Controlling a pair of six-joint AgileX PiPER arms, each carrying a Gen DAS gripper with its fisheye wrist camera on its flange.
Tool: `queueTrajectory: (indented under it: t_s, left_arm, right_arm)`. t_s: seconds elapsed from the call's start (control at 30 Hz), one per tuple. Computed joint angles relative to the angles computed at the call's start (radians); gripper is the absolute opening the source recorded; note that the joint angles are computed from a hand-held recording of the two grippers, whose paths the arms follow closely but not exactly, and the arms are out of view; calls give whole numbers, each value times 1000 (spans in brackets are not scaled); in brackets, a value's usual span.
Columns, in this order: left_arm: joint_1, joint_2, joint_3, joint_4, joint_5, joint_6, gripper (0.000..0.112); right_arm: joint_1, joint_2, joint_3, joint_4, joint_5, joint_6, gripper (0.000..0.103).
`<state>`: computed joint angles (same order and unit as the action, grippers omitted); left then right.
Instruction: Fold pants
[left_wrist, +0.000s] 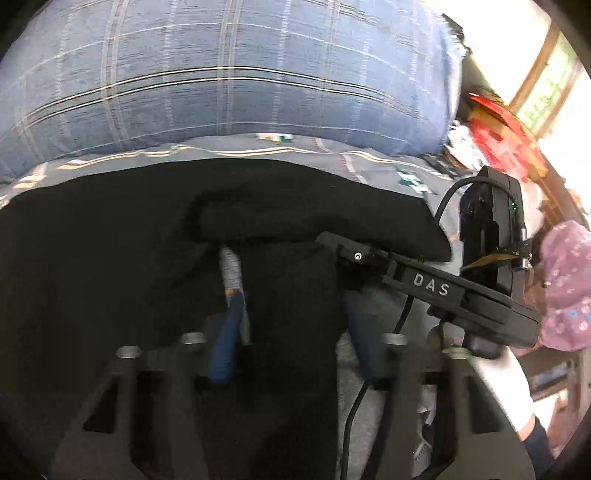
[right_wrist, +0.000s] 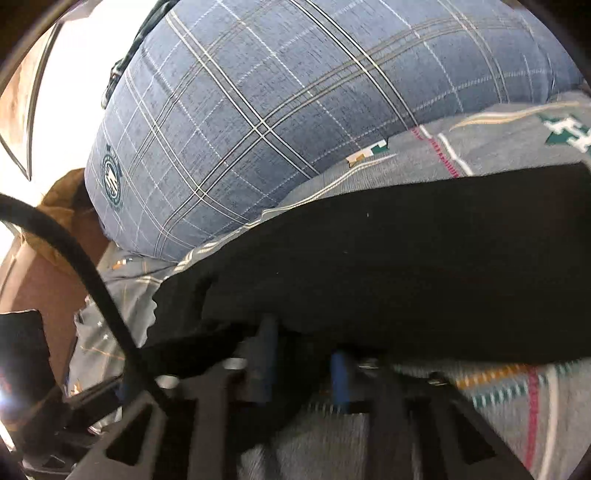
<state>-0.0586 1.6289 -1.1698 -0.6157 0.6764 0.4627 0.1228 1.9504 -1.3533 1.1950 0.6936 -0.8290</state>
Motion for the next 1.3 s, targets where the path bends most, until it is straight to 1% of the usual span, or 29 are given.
queueTrajectory:
  t_s: [0.03,0.07,0.1,0.17,0.2,0.27,0.33,0.4,0.47,0.5,0.53,0.57,0.6,0.63,0.67,0.8,0.83,0.87,0.9,0.93,0.97,1.0,1.03,1.1,1.17,1.2,1.23,1.27,1.3]
  left_arm:
    - [-3,-11,9,-1,1,23,27]
    - [-3,-25,22,-21,3,59,27]
    - [4,-50,42,-73,25,134,23]
    - [22,-88,75,-166,80,259,23]
    - [36,-119,105,-226,119,347,23]
    - [54,-150,140,-286,170,447,23]
    - [59,-170,177,-306,174,508,23]
    - [95,-153,193,-357,229,579,23]
    - [111,-144,199,-371,227,576,23]
    - [119,-129,190,-372,225,546,23]
    - [126,-120,182,-379,235,526,23]
    - [135,-112,173,-387,249,517,23]
    - [144,-121,179,-387,253,521,23]
    - [143,-131,182,-381,251,519,23]
    - [141,-142,188,-374,248,522,23]
    - [122,-161,194,-345,232,546,23]
    - [122,-159,193,-343,233,546,23]
    - [124,-155,191,-342,237,547,23]
    - [125,-151,189,-345,239,554,23]
    - [130,-155,191,-350,244,568,23]
    - [139,-159,195,-358,254,595,23]
    - [151,-168,206,-374,273,636,23]
    - [163,-175,215,-395,297,686,23]
    - [192,-181,227,-428,360,761,23]
    - [228,-161,222,-462,478,834,23]
    - [229,-154,224,-465,523,865,23]
    - [224,-155,230,-463,527,875,23]
    - [206,-168,242,-457,498,869,23]
    - [168,-178,255,-442,434,837,23]
  right_arm:
    - [-6,0,8,28,12,-22,14]
    - [-15,-9,21,41,25,-38,12]
    - [-27,-39,57,68,36,-81,8]
    - [-54,-105,124,95,54,-133,6]
    - [-80,-174,194,127,70,-182,6]
    - [-139,-299,321,187,115,-272,5]
    - [-216,-454,444,198,181,-311,5]
    - [-280,-557,501,138,221,-268,5]
    - [-304,-613,505,17,247,-184,5]
    - [-296,-634,504,-45,228,-144,6]
    - [-287,-633,500,-80,204,-116,11]
    - [-274,-616,489,-104,180,-84,25]
    - [-259,-574,471,-102,155,-68,35]
    - [-251,-536,458,-82,139,-77,52]
    - [-234,-482,436,-57,120,-83,54]
    - [-134,-238,242,-51,92,-26,54]
    - [-113,-188,198,-58,76,0,51]
    - [-102,-138,157,-25,75,-14,38]
    - [-100,-96,117,15,91,-47,28]
    - [-94,-62,89,16,104,-41,9]
    - [-84,-40,65,2,106,-20,6]
    - [-80,-47,75,17,105,-38,6]
    - [-90,-66,98,44,127,-81,5]
    - [-118,-143,176,82,152,-159,5]
    - [-185,-277,293,94,189,-229,5]
    - [-239,-349,356,100,234,-260,5]
    - [-281,-408,403,96,270,-273,5]
    - [-323,-468,440,73,299,-268,5]
    - [-379,-553,489,18,323,-249,5]
